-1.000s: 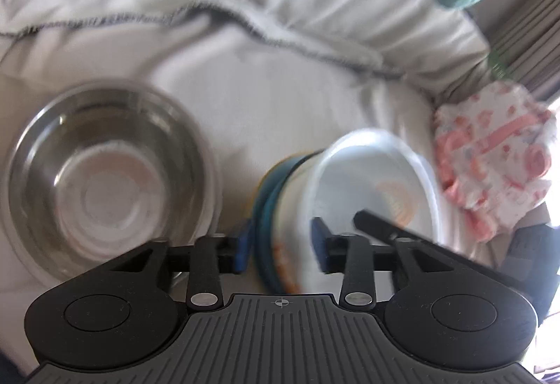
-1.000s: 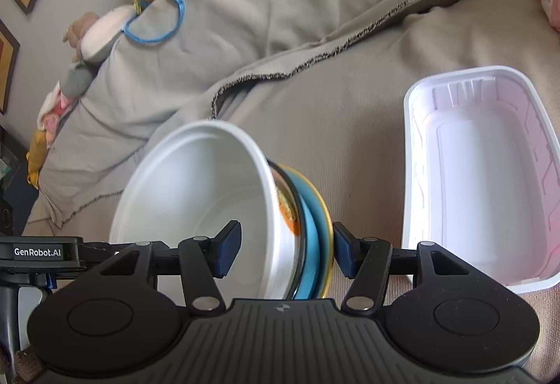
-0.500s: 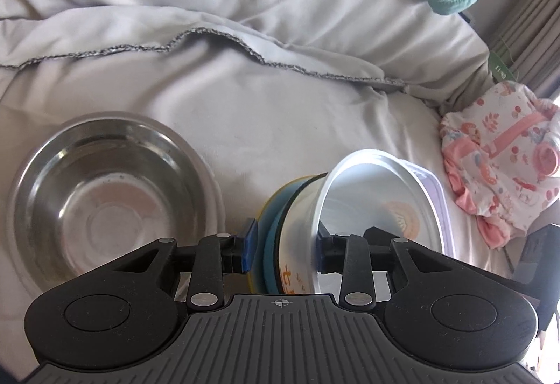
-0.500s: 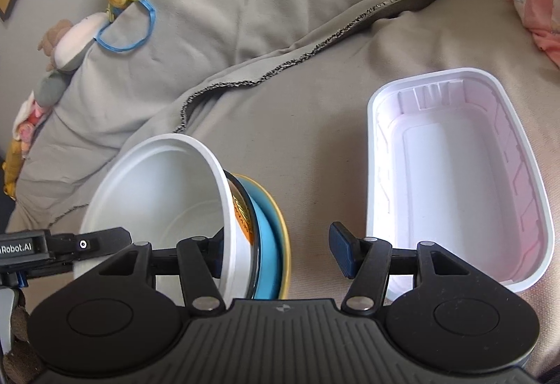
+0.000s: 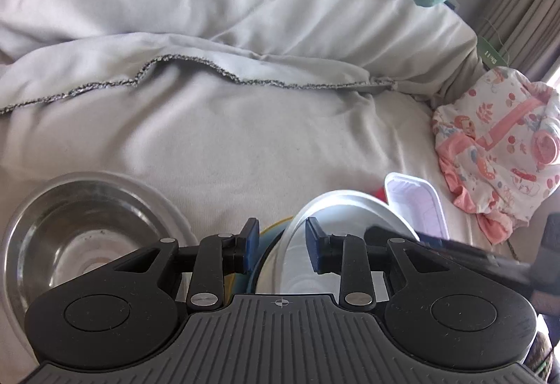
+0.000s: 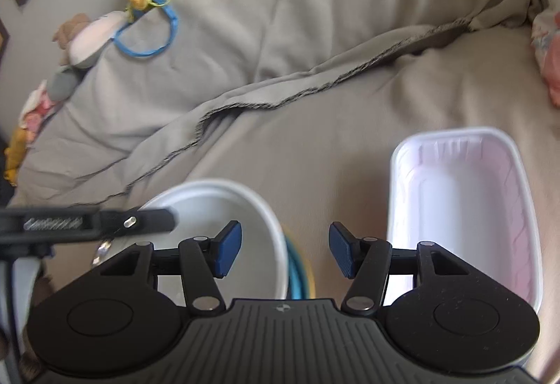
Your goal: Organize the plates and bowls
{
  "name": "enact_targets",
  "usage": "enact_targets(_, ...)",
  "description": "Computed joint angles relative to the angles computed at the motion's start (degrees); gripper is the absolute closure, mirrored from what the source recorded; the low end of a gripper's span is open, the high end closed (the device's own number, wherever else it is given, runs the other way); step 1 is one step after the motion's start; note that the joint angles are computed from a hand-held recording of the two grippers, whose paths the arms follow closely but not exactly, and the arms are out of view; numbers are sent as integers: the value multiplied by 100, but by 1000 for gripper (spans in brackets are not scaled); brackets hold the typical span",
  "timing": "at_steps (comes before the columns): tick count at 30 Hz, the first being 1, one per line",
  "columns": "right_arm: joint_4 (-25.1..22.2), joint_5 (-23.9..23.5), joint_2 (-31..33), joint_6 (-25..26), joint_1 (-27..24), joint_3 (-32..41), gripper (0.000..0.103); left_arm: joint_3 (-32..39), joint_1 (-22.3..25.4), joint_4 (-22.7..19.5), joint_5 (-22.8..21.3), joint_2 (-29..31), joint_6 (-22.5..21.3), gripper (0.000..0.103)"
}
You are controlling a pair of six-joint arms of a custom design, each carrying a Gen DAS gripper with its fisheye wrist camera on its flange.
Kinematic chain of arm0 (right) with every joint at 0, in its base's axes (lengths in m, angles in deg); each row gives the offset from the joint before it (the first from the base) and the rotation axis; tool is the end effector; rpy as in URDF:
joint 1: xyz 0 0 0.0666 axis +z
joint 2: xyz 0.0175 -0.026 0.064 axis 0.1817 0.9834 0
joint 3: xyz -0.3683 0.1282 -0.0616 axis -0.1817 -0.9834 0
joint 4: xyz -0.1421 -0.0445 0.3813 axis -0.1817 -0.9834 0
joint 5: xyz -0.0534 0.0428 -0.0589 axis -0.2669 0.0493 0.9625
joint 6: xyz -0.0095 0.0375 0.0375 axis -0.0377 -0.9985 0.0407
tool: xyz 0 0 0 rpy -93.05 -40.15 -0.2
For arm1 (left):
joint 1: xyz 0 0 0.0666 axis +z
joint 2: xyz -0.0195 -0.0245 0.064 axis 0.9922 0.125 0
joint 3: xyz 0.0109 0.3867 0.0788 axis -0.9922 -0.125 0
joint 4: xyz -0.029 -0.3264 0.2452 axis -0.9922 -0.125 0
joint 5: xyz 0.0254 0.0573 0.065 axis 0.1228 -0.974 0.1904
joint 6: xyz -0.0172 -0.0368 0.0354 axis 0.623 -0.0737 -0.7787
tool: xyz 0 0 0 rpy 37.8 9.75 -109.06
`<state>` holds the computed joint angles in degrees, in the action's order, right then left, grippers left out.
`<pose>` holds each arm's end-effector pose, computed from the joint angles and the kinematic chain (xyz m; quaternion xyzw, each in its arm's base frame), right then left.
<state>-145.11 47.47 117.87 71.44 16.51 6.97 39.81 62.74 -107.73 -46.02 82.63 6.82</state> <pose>0.5967 0.0826 0.3971 -0.1718 0.9115 0.2818 0.2454 0.4931 -0.1751 0.3988 -0.1883 0.9171 -0.1126 0.3330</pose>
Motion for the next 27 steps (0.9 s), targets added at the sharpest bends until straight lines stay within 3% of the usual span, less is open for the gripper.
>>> enact_targets(4,-254,177,118,99,34,114,46,-46,15,-375,151,-90,181,71)
enact_targets(7,-760,20,162,422,-2,166,46,-190,23,-603,469,-258,340,71)
enact_targets(9,-1164,-75,247,554,-29,241,46,-367,52,-606,722,-378,578,71)
enact_targets(11,-1529,-187,376,622,-50,346,46,-583,98,-401,943,-467,776,64)
enact_targets(13,-1782,-289,499,629,-34,463,46,-690,116,-241,953,-469,949,63)
enact_targets(20,-1966,-146,575,701,133,586,45,-692,97,-93,1023,-254,1125,65)
enact_targets(27,-2183,-261,636,845,94,639,44,-629,-50,-175,793,-156,1171,66)
